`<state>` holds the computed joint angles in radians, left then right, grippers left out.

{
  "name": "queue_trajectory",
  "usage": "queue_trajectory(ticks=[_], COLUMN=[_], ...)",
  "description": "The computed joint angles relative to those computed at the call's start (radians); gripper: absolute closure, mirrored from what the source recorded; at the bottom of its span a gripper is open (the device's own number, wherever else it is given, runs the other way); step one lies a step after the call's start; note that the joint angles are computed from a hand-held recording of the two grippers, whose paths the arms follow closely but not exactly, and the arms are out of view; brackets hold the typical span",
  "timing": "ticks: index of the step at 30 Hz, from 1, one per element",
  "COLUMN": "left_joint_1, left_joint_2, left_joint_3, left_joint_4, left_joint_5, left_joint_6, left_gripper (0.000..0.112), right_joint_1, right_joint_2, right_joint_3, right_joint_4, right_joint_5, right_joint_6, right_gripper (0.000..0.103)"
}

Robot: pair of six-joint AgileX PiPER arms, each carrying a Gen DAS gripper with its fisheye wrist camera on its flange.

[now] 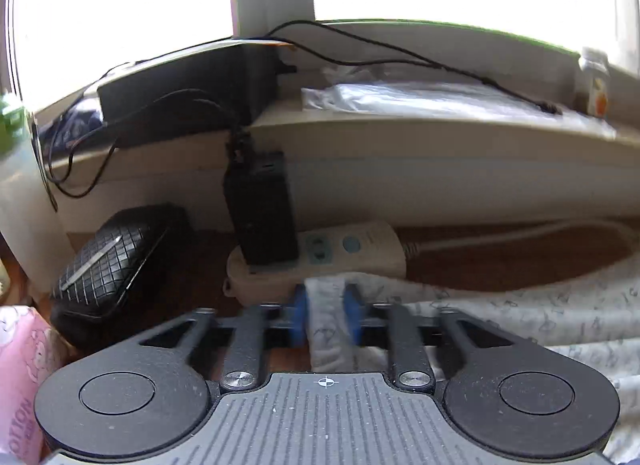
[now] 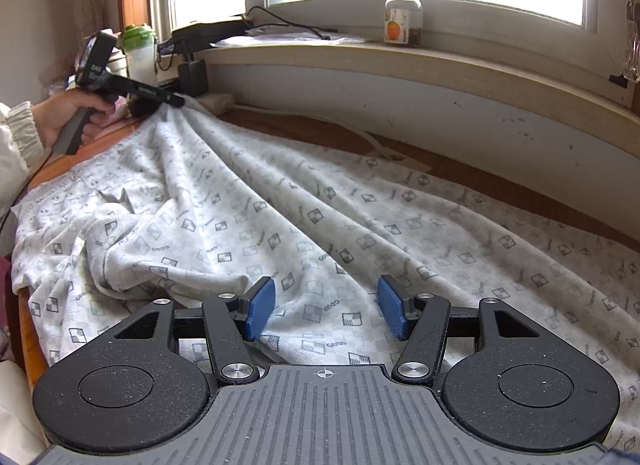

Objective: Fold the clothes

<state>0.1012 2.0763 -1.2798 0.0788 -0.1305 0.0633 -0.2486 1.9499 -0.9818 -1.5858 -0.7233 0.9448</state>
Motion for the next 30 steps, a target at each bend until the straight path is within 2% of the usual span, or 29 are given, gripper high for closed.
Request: queue_trajectory(ticks=[1,3,6,10,13,15,16,21,23,25,28,30], left_joint_1=[-0.01,-0.028,-0.078,-0.174,-0.268,-0.332,-0.362,-0.46,-0.464,-0.466,-0.467,-0.462], left_joint_2=[-0.015,-0.046,-0.091,-0.119,-0.096,-0.066,-0.048,0.037,0.063,0.084,0.116,0.113], left_joint_3=[0.028,0.075,0.136,0.172,0.154,0.119,0.097,0.001,-0.027,-0.048,-0.086,-0.079], left_joint_4=[-0.065,-0.076,-0.054,0.22,0.373,0.445,0.477,0.436,0.499,0.475,0.467,0.502], left_joint_5=[-0.024,-0.056,-0.095,-0.12,-0.123,-0.115,-0.108,-0.067,-0.057,-0.039,0.002,0.008], left_joint_6=[0.06,0.061,0.042,-0.222,-0.374,-0.445,-0.477,-0.433,-0.499,-0.473,-0.454,-0.493], left_gripper=[0.045,0.043,0.032,0.028,0.021,0.021,0.021,0.02,0.02,0.02,0.02,0.02], right_joint_1=[0.0,0.0,-0.016,-0.103,-0.213,-0.312,-0.361,-0.557,-0.616,-0.651,-0.703,-0.723], right_joint_2=[0.0,-0.001,0.008,-0.031,-0.089,-0.108,-0.108,-0.054,-0.018,0.02,0.06,0.057], right_joint_3=[0.0,0.0,-0.012,0.041,0.095,0.098,0.088,0.025,0.0,-0.033,-0.067,-0.062], right_joint_4=[0.0,0.0,-0.017,0.059,0.061,0.019,-0.008,-0.065,-0.073,-0.086,-0.098,-0.101], right_joint_5=[0.0,0.001,-0.026,-0.104,-0.127,-0.141,-0.145,-0.097,-0.087,-0.079,-0.113,-0.109], right_joint_6=[0.0,0.0,0.033,-0.032,-0.073,-0.054,-0.034,0.007,0.0,0.014,0.004,-0.019], right_gripper=[0.046,0.044,0.038,0.038,0.04,0.052,0.054,0.055,0.055,0.055,0.055,0.055])
